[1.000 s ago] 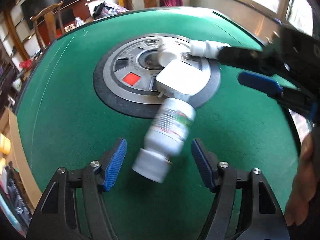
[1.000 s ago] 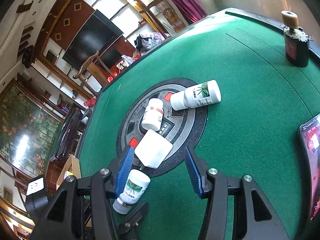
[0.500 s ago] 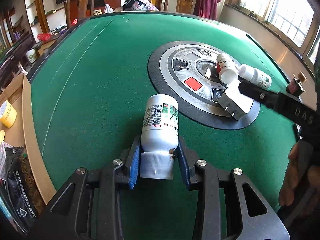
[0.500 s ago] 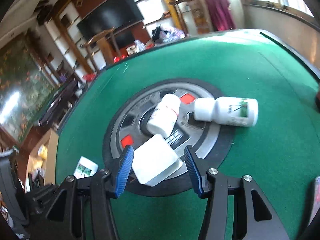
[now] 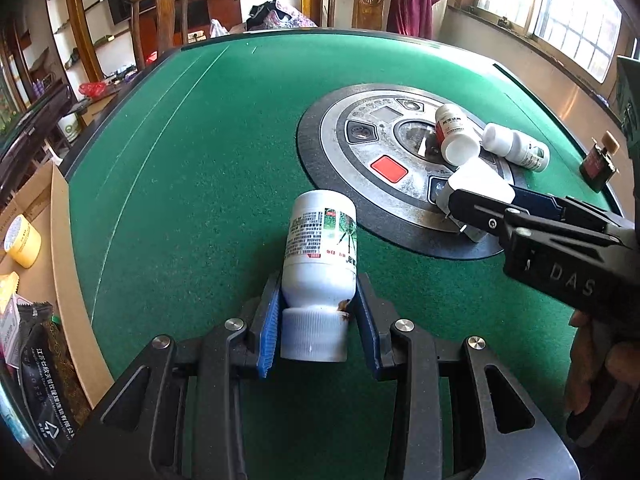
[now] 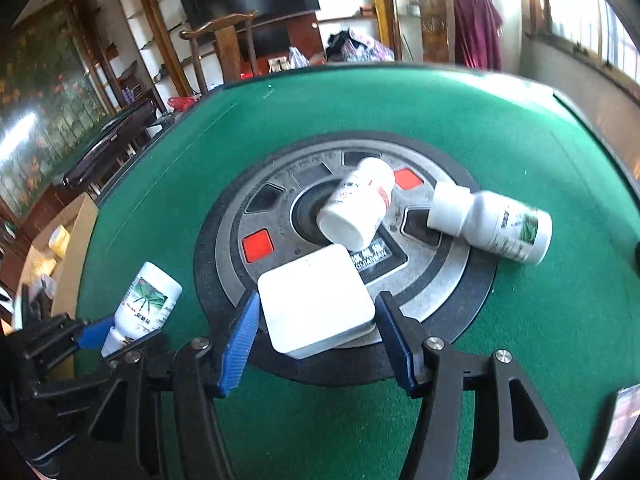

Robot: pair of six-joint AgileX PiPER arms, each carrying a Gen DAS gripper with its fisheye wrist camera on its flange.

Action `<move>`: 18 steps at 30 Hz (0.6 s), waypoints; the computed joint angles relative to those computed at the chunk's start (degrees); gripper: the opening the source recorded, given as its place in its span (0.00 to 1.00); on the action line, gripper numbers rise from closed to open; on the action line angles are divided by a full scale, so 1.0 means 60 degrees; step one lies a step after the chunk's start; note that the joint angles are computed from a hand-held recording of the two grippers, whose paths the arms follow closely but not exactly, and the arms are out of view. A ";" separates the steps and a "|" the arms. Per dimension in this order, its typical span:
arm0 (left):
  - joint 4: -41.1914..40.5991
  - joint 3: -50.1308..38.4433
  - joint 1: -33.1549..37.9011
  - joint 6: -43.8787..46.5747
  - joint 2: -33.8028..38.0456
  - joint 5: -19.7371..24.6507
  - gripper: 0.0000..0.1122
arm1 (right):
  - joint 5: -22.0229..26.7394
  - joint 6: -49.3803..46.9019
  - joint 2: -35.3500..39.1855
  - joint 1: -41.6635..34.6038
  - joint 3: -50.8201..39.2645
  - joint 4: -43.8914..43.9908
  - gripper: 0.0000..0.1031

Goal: Organize objects
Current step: 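Carry the white bottle and white box to the tray with both grippers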

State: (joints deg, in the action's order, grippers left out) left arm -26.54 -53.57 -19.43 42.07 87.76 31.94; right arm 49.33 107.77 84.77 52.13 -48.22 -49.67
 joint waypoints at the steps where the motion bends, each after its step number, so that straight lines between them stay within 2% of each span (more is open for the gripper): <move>1: -0.0053 0.0023 0.0027 0.0051 -0.0002 -0.0015 0.31 | 0.0069 0.0131 0.0010 0.0049 0.0010 -0.0071 0.58; 3: -0.0103 0.0061 0.0002 0.0083 0.0017 -0.0120 0.31 | -0.0150 0.0389 -0.0084 0.0040 0.0187 -0.0172 0.57; 6: -0.0298 0.0114 0.0043 0.0311 0.0019 -0.0205 0.31 | 0.0113 -0.0088 0.0029 0.0136 -0.0127 0.0270 0.53; 9: -0.0533 0.0155 0.0110 0.0599 0.0015 -0.0200 0.30 | 0.0132 0.0155 0.0008 0.0300 -0.0144 0.0357 0.53; 18: -0.1200 0.0263 0.0291 0.1085 -0.0202 -0.0267 0.30 | 0.1094 0.1707 -0.0649 0.1339 0.0047 -0.0503 0.53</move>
State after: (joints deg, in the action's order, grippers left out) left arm -33.74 -51.99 -17.69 48.58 86.55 30.34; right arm 55.90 118.01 80.88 60.17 -47.93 -52.69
